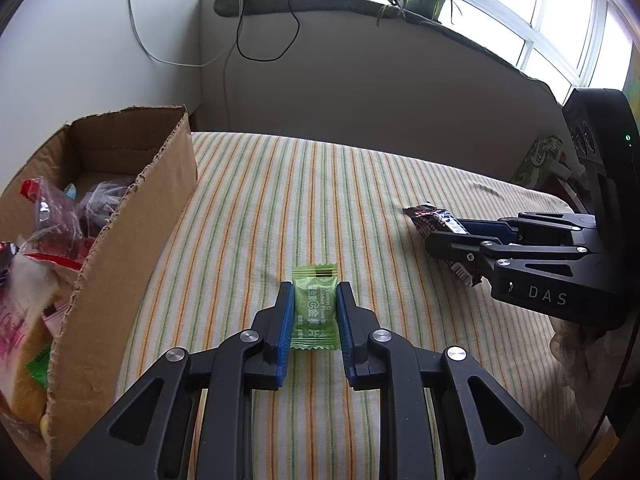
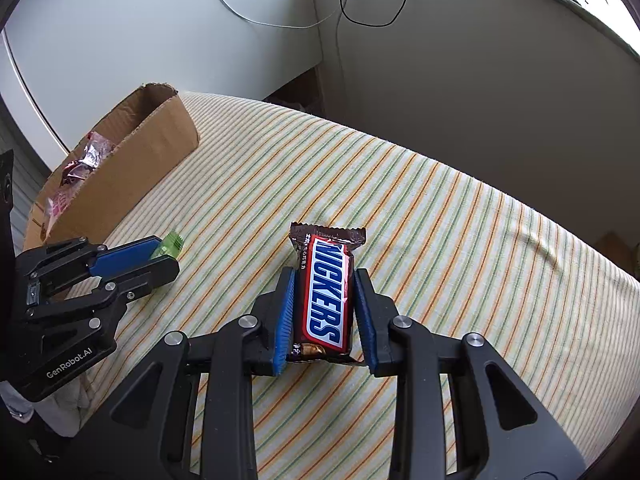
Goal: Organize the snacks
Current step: 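Close the left tool on the green candy while the right tool closes on the Snickers bar, then carry the green candy and Snickers bar over the box with both tools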
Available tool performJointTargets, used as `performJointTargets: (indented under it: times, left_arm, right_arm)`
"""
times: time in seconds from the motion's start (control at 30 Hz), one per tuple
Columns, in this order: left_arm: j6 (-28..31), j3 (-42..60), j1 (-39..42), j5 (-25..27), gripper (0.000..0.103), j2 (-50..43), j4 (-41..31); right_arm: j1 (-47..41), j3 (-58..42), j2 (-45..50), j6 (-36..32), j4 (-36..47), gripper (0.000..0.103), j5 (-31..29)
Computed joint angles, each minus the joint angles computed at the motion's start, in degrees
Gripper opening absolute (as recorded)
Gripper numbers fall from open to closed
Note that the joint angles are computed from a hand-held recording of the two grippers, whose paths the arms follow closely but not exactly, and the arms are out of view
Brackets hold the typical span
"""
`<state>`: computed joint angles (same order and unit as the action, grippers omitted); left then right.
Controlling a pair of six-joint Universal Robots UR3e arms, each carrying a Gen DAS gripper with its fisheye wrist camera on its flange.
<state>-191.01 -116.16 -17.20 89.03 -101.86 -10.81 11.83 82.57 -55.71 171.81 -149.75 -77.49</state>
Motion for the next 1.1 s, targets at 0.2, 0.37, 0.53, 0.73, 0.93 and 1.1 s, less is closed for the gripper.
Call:
performJointTargets:
  times: [0.2,0.37,0.53,0.73,0.93,1.1]
  left_arm:
    - [0.2,-2.8,0.0,0.0,0.019,4.4,0.6]
    - [0.4,-7.0,0.5,-0.2,0.019,10.5,0.9]
    - [1.2,-10.4,2.6,-1.3,0.019,17.1,0.1]
    - [2.5,-14.4,6.7,-3.7,0.019,25.2,-2.0]
    - [5.0,-18.7,13.2,-7.0,0.019,34.4,-5.3]
    - [8.5,-20.5,21.7,-12.2,0.019,42.3,-10.7]
  right_arm:
    - [0.1,4.3,-4.7,1.0,-1.4,0.030,0.6]
    - [1.2,6.3,-8.6,1.4,-1.4,0.030,0.6]
    - [3.9,4.9,-10.3,2.2,-0.7,0.030,-0.2]
    - [8.5,-2.6,-6.9,3.8,1.3,0.030,-1.6]
    - [12.8,-14.5,-1.2,5.1,6.0,0.030,-2.3]
    - [16.3,-27.5,5.3,5.6,11.5,0.030,-3.4]
